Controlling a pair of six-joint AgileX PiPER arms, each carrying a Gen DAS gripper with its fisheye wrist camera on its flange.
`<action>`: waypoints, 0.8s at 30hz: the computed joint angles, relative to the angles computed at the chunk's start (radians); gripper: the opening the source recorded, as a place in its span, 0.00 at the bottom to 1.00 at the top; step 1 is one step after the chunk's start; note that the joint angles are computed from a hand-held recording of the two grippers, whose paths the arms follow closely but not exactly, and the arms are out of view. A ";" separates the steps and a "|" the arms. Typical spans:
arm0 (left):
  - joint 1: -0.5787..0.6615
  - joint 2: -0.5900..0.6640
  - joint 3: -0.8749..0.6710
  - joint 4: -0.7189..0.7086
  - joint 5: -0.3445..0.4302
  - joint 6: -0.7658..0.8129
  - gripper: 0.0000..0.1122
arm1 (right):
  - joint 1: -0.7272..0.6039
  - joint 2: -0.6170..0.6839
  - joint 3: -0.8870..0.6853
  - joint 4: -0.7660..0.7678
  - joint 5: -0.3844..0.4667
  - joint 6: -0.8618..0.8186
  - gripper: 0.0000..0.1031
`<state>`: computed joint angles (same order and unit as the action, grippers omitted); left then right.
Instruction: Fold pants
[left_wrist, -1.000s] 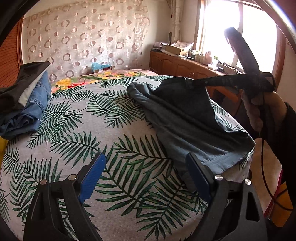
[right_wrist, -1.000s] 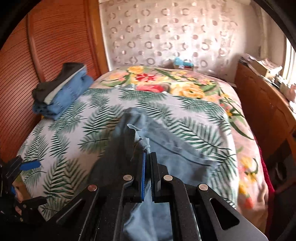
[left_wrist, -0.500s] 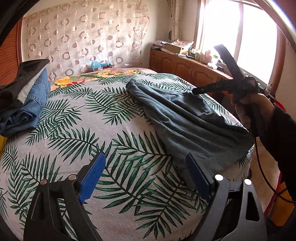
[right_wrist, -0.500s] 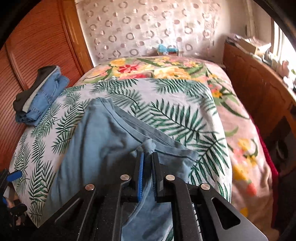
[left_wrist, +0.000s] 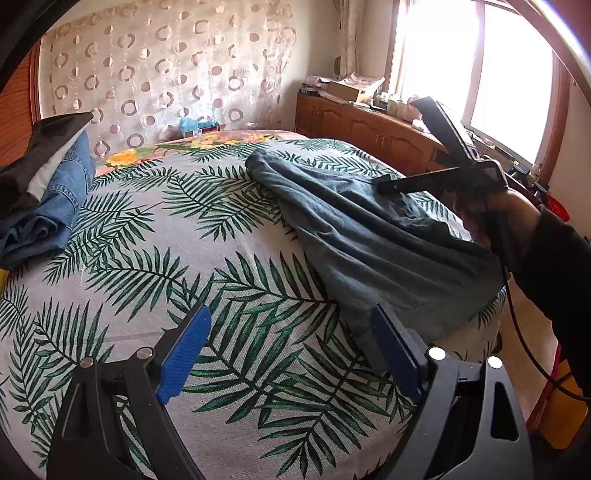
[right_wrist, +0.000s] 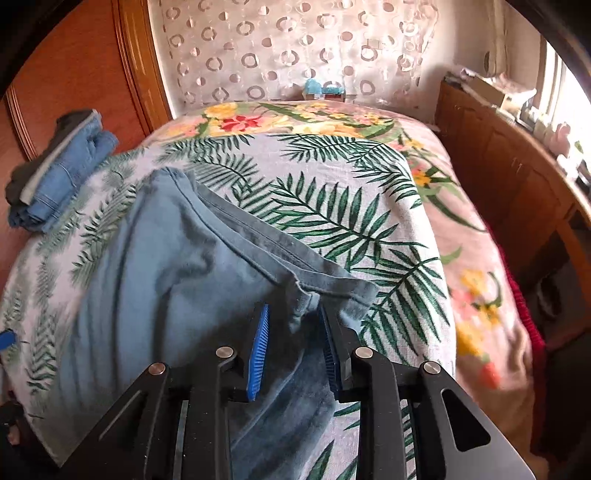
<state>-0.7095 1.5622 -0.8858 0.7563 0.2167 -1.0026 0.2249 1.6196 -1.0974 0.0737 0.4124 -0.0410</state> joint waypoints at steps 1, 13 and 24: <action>-0.002 0.003 0.000 0.001 0.000 -0.001 0.79 | -0.003 0.004 -0.002 0.007 -0.004 -0.012 0.27; -0.009 0.014 0.005 0.007 -0.004 -0.012 0.79 | 0.016 -0.041 -0.001 -0.300 -0.053 0.260 0.04; -0.002 0.011 0.012 -0.004 -0.014 -0.005 0.79 | -0.010 0.015 -0.024 -0.291 -0.065 0.285 0.04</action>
<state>-0.7112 1.5734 -0.8735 0.7525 0.2026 -1.0080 0.2144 1.6351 -1.1216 -0.2174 0.3476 0.2441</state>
